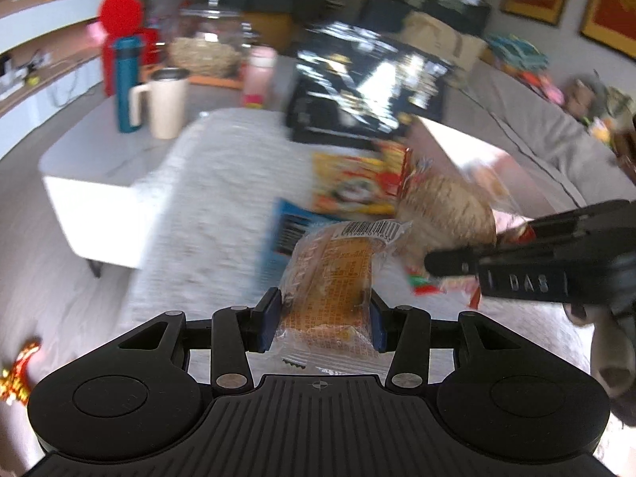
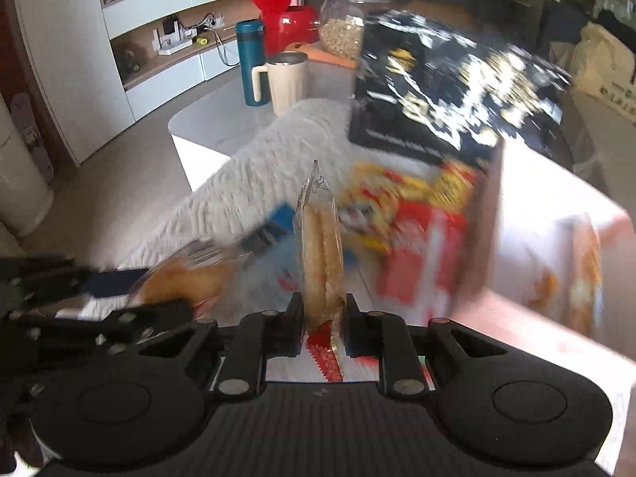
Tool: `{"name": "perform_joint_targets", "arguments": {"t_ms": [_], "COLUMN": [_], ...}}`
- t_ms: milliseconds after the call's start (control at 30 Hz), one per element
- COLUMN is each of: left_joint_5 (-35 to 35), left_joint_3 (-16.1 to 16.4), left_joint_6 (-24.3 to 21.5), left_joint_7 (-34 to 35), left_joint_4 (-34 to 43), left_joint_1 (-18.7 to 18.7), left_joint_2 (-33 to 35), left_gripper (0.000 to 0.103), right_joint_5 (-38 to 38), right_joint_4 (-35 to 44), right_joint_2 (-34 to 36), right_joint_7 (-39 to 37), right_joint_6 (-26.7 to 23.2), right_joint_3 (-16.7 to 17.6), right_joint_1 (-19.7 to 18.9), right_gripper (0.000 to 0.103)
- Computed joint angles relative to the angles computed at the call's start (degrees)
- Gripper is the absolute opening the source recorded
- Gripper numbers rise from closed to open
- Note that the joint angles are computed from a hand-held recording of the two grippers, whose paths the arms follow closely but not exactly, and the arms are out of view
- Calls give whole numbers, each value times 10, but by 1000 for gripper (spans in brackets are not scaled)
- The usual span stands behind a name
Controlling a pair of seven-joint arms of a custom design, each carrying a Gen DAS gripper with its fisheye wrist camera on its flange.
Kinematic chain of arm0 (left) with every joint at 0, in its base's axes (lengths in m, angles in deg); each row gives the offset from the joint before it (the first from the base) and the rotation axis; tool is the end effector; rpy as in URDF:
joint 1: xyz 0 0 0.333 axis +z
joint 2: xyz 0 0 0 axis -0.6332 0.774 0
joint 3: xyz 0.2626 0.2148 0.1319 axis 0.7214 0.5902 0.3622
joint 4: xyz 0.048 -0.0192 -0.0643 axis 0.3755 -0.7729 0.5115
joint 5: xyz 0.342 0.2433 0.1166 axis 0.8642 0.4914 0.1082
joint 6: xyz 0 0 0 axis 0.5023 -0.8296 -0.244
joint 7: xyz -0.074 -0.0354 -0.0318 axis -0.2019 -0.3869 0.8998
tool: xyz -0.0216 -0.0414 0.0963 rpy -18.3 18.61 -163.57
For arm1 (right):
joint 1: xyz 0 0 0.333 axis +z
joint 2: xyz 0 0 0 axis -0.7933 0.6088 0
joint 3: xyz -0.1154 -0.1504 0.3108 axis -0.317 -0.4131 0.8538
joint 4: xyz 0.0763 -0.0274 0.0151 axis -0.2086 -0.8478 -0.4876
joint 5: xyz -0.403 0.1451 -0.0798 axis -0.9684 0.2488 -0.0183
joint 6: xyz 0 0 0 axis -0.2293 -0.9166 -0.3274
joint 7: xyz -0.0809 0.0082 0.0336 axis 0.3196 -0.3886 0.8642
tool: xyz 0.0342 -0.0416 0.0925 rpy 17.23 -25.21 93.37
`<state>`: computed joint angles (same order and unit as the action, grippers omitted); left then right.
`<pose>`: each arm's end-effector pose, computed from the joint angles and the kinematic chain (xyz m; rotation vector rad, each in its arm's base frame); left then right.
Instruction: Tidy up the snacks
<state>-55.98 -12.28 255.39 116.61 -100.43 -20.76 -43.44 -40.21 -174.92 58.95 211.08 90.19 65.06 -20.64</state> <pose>0.6369 -0.2511 0.3759 -1.4784 2.2583 -1.1327 0.6733 0.3799 0.4031 -1.9010 1.7654 -0.5922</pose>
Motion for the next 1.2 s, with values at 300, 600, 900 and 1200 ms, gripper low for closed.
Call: {"name": "perform_joint_targets", "arguments": {"t_ms": [300, 600, 900, 1200], "left_joint_5": [26, 42, 44, 55], "left_joint_3": [125, 189, 209, 201], "left_joint_6": [-31, -36, -9, -4], "left_joint_7": [-27, -37, -68, -79], "left_joint_4": [33, 38, 16, 0], "left_joint_1": [-186, -273, -270, -250], "left_joint_2": [-7, -18, -36, -47], "left_gripper": [50, 50, 50, 50], "right_joint_5": [-153, -343, -330, -323], "right_joint_4": [-201, -297, -262, -194], "right_joint_2": [-121, -185, -144, -95], "right_joint_7": [196, 417, 414, 375], "right_joint_6": [47, 78, 150, 30], "right_joint_3": [-57, -65, 3, -2], "right_joint_1": [20, -13, -84, -38], "right_gripper": [42, 44, 50, 63]}}
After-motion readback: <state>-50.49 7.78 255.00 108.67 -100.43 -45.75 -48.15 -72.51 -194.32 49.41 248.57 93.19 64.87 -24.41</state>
